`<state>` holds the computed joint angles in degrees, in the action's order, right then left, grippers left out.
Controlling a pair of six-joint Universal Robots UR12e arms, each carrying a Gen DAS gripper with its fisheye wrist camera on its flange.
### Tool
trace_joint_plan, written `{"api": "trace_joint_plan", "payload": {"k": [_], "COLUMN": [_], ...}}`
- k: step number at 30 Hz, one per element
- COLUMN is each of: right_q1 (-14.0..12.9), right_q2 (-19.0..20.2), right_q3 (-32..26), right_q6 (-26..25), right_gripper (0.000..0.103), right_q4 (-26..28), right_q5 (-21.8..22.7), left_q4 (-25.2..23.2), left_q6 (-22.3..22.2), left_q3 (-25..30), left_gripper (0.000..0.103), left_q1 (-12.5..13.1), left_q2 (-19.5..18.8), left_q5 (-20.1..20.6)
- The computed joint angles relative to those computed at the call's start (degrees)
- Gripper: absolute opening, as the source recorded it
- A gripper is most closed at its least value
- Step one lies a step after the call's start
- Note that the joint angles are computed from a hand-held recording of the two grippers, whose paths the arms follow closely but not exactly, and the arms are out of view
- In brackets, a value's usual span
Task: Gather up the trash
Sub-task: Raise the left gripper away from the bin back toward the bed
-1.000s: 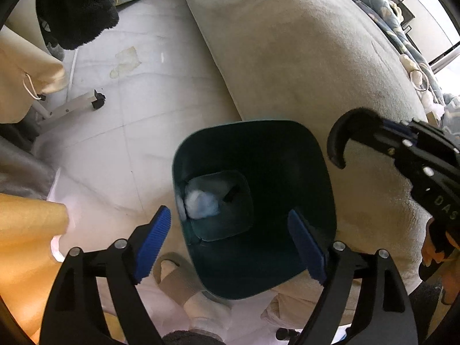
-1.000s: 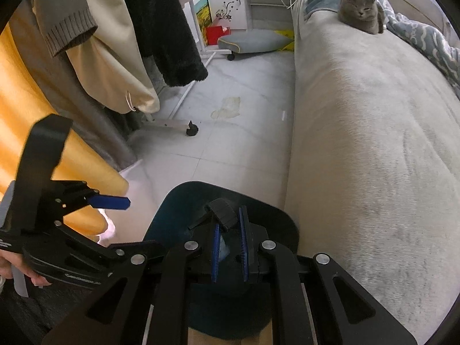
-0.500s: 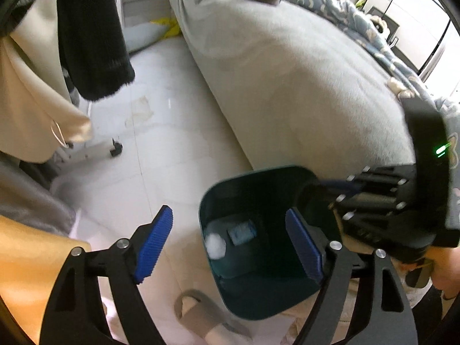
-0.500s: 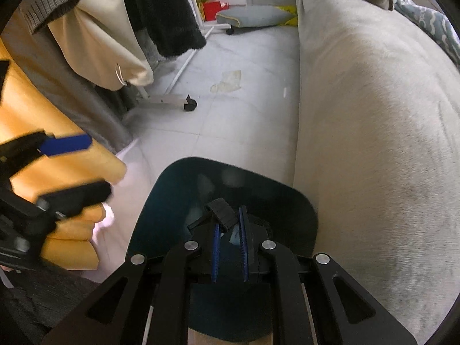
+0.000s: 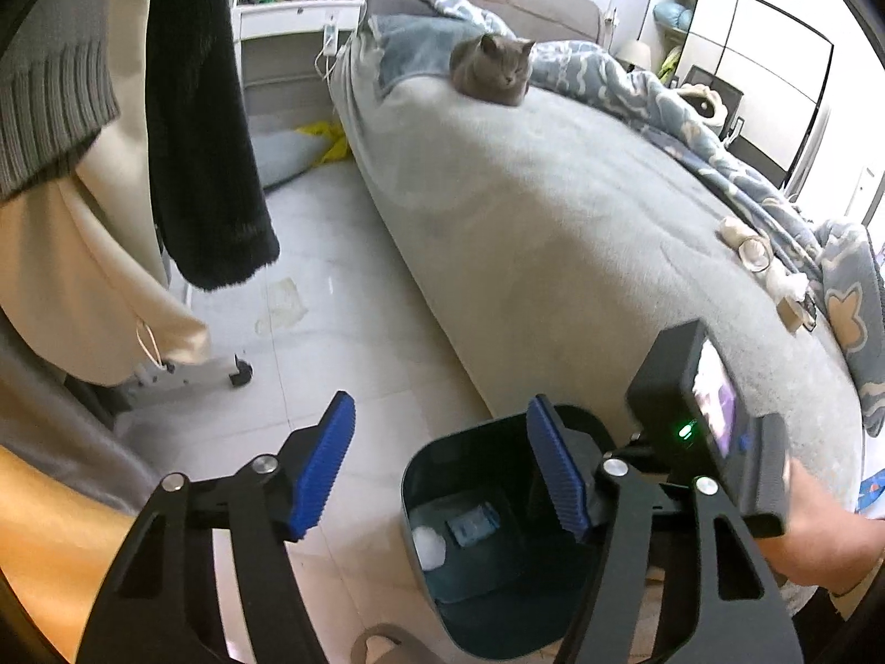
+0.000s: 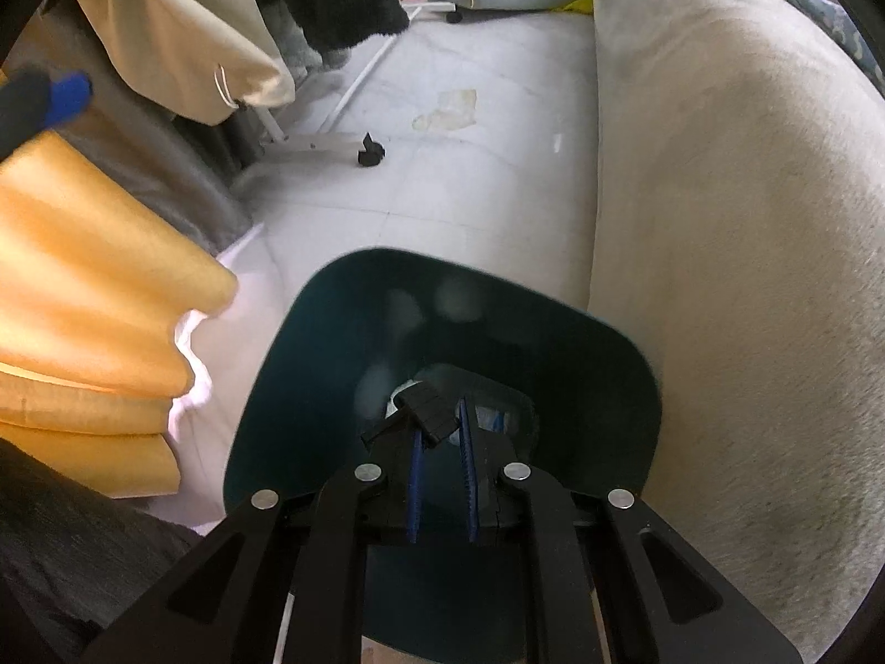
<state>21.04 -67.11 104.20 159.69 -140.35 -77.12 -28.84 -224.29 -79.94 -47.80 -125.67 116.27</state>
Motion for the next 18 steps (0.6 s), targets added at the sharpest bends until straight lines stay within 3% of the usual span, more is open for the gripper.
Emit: {"api": "trace_joint_plan", "payload": {"k": [12, 13, 16, 18], "right_q1": [-0.45, -0.58, -0.87, -1.03], "right_q2": [-0.26, -0.33, -0.62, -1.02], "right_q3": [0.14, 0.2, 0.49, 0.86], "right_q6": [-0.79, -0.93, -1.29, -1.67], "right_gripper": [0.014, 0.017, 0.04, 0.041], "right_q4": [4.09, 4.47, 5.22, 4.91], "right_q5": [-0.08, 0.19, 0.92, 1.44], "left_q4": [6.92, 7.39, 8.79, 9.22], "left_q6": [4.03, 4.19, 4.8, 5.11], "left_q3": [1.16, 1.36, 2.18, 2.7], "left_gripper": [0.065, 0.065, 0.065, 0.066], "left_q1": [-0.78, -0.82, -0.96, -1.03], "left_q2": [-0.78, -0.88, -1.35, -1.61], "left_q5": [4.26, 4.53, 5.2, 5.63]}}
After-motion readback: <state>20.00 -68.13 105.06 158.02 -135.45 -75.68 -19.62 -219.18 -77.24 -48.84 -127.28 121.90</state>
